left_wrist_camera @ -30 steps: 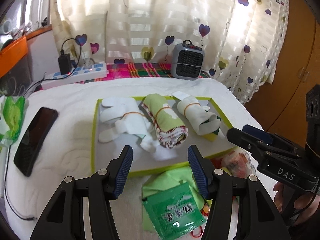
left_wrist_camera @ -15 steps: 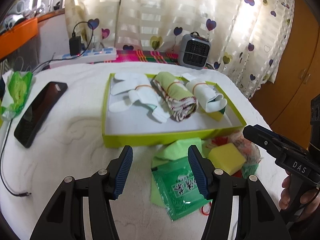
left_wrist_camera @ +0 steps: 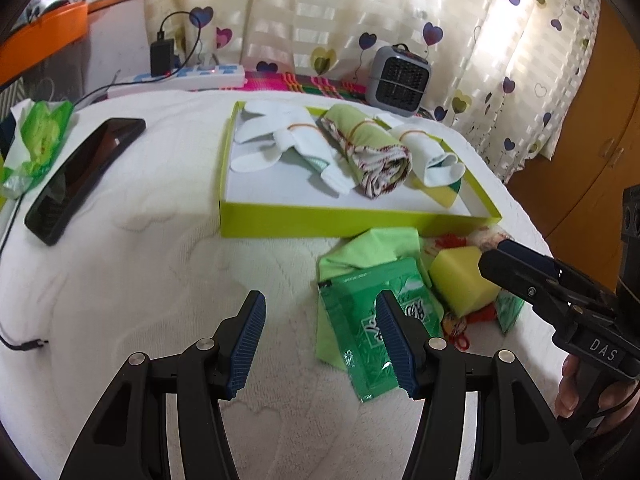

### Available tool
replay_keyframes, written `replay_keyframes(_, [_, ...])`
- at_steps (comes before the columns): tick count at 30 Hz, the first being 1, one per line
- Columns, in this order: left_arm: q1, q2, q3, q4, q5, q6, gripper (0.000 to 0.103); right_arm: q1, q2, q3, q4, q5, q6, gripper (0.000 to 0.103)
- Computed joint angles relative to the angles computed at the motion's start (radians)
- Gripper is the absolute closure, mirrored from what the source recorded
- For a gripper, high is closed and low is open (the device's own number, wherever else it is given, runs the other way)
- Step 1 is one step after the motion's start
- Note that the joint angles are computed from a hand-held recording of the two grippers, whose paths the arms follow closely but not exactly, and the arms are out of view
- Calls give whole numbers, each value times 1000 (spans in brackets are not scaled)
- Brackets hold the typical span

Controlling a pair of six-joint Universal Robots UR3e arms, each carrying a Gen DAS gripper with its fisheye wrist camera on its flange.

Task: Organize soft objects
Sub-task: 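Close the right gripper on the yellow sponge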

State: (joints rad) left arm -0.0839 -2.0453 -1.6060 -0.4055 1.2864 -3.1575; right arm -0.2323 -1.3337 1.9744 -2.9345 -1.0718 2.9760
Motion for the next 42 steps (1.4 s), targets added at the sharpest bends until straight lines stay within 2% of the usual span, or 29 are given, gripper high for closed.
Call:
replay_keyframes(7, [13, 6, -26, 7, -14, 7, 46, 27, 24, -25, 23, -14, -11, 45])
replay_keyframes(16, [12, 5, -47, 16, -16, 5, 46, 76, 76, -101, 54, -88, -31, 44])
replay_keyframes(20, [12, 3, -42, 8, -17, 5, 46, 93, 115, -170, 99, -84, -59, 36])
replay_keyframes(28, [15, -4, -33, 0, -18, 2, 46, 84, 128, -209, 198, -4, -174, 36])
replay_keyframes(33, [22, -4, -34, -2, -22, -2, 46, 36, 75, -174, 318, 103, -305, 36])
replay_keyframes(38, [26, -1, -36, -10, -28, 1, 46, 13, 5, -122, 397, 105, -416, 36])
replay_keyframes(42, [20, -2, -32, -15, -17, 1, 46, -31, -63, -62, 446, 169, -470, 36])
